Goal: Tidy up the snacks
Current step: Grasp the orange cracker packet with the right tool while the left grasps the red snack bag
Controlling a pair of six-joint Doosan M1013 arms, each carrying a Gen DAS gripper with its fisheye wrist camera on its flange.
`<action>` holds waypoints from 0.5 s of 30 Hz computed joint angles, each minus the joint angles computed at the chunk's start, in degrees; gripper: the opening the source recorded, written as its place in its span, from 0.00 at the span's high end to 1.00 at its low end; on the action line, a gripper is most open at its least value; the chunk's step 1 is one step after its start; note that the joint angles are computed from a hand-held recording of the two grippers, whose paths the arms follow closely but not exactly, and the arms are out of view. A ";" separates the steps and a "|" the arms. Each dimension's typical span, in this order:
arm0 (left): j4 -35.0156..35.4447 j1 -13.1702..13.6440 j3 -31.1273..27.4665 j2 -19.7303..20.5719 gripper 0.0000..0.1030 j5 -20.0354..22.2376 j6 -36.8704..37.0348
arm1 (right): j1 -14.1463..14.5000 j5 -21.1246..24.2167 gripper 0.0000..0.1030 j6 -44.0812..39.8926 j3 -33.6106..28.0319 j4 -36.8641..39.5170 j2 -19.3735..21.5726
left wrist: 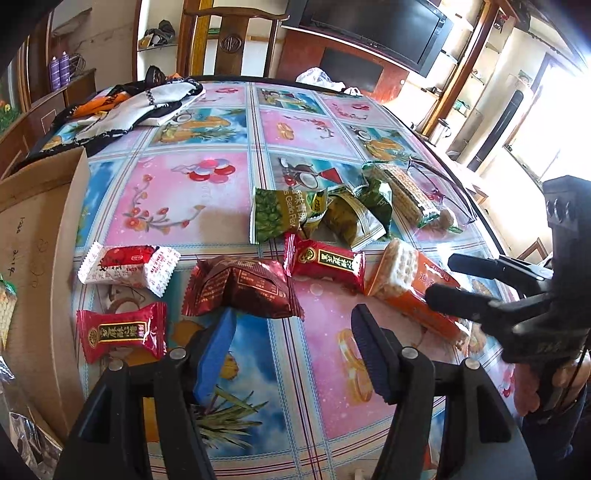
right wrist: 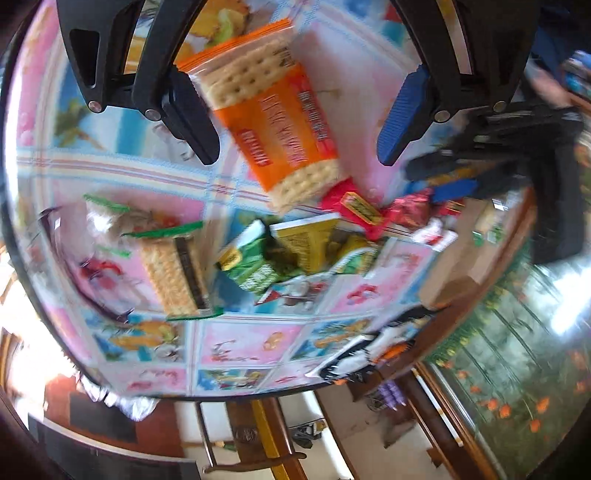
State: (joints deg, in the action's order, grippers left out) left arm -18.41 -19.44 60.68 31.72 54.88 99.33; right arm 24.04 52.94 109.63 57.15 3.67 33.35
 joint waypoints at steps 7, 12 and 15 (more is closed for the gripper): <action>-2.77 1.01 0.82 -0.92 0.38 -0.96 2.09 | 2.44 5.54 0.30 0.68 -3.07 -10.55 2.46; -3.08 1.77 -0.09 -0.58 0.38 -1.37 -1.29 | 3.27 7.05 0.38 1.93 -3.69 -15.29 2.89; 1.71 1.02 -1.83 0.40 0.37 -0.78 -5.05 | 3.09 6.76 0.41 2.67 -3.50 -14.82 2.71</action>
State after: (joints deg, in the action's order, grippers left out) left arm -16.70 -18.42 58.85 32.12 54.10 94.29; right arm 27.13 59.70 112.30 53.66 -11.16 36.06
